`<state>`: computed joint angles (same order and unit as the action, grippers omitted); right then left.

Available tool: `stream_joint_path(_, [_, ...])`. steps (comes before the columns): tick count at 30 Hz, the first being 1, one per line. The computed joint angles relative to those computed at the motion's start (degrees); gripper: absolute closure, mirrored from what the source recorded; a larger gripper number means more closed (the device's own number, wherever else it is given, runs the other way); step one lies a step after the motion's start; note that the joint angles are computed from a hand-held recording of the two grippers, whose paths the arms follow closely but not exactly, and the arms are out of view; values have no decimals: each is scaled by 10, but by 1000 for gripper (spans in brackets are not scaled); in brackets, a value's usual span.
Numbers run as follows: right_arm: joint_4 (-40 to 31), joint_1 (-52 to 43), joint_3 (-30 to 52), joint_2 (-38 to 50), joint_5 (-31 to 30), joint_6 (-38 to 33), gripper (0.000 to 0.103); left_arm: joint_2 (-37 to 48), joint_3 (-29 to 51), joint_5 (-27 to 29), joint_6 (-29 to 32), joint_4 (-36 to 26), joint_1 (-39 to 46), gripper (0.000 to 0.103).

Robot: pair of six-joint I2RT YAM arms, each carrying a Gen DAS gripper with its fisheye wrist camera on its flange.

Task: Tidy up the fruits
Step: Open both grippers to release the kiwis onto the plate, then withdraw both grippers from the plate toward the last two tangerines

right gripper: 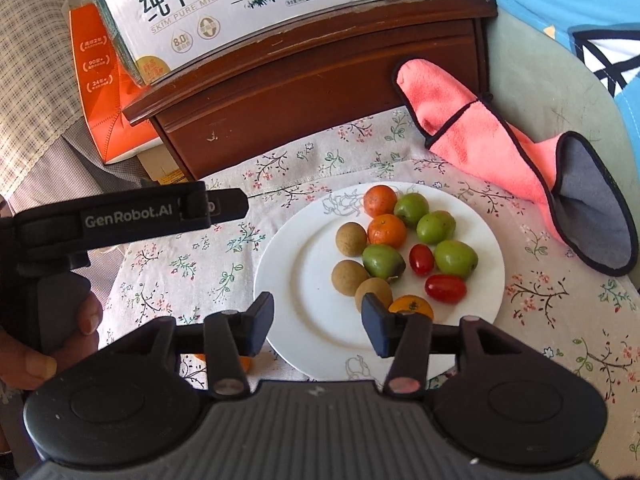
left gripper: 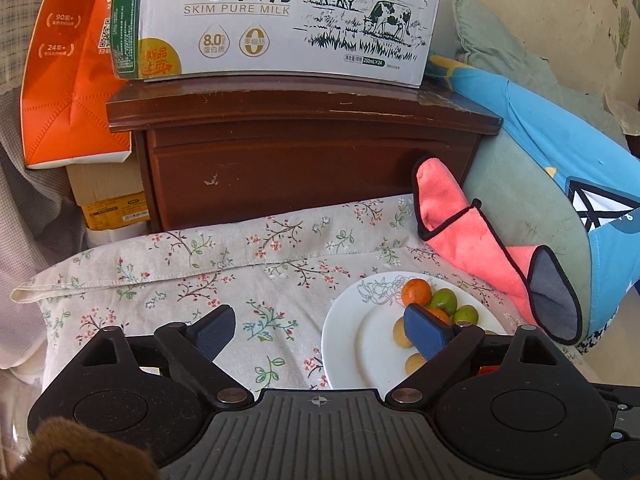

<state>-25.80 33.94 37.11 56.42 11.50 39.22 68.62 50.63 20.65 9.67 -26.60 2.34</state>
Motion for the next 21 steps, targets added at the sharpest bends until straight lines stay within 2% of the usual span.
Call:
stream_joint_path(3, [4,9,-2,-4,4,-10,47,-9,2,6,14,-21,18,10])
stream_joint_path(16, [30,84,1,18,9,-62,46,-26,2,22,74,-92,100,10])
stream_joint_path(21, [50,109,0,37,11,-75,46,-22,0,6,88,-100,111,10])
